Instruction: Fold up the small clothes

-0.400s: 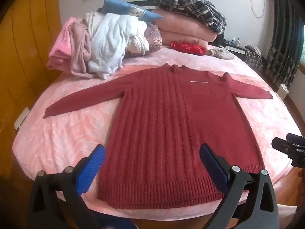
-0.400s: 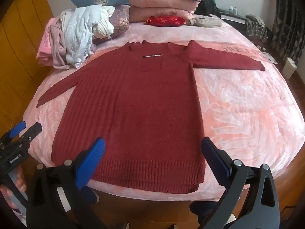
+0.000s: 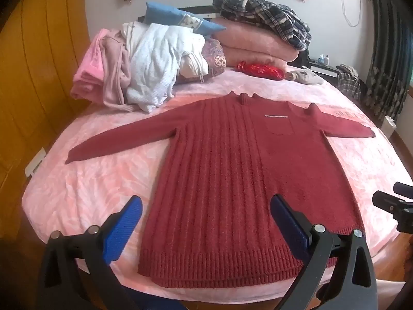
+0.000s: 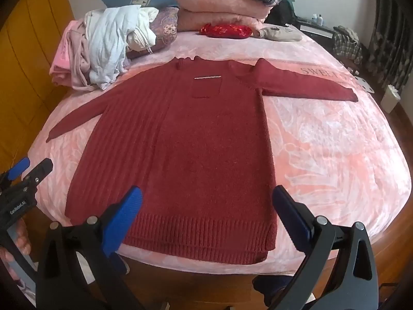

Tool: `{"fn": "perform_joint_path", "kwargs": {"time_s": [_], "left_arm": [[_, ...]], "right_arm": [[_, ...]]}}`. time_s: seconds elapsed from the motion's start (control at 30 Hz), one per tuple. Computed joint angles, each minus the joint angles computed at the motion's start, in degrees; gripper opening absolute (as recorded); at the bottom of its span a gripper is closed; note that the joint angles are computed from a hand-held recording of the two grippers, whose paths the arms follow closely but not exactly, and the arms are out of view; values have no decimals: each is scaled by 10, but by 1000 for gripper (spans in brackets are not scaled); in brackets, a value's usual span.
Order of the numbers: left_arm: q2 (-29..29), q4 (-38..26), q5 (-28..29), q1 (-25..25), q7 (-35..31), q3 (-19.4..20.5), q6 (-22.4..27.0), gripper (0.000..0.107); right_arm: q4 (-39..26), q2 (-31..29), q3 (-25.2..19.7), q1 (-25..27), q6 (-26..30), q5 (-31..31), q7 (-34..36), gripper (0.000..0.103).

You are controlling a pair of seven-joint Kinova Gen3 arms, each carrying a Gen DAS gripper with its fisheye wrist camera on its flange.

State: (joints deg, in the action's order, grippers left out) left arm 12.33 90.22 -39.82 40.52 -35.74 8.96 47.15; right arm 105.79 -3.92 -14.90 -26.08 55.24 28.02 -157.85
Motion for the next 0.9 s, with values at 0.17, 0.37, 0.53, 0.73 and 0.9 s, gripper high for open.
{"fn": "perform_joint_path", "kwargs": {"time_s": [0.17,0.37,0.53,0.73,0.9], "left_arm": [[0,4,-2,1,6,-2,-1,99],[1,7,-8,0,12,-3,-1,99],[3,4,-8,0,12,-2,2,99],[3,1,-6,0,9,-2,4,99],[3,2,-8,1,10,-2,5,99]], "right_arm": [[1,1,-3,-1,5,6,-8,100],[-1,2,-5,-8,11,14,-14,100],[-2,3,-3,-8,9,9,-10,100],[-3,3,-4,-9,11,14,-17,100],[-3,3,-4,-10,11,16,-18,100]]}}
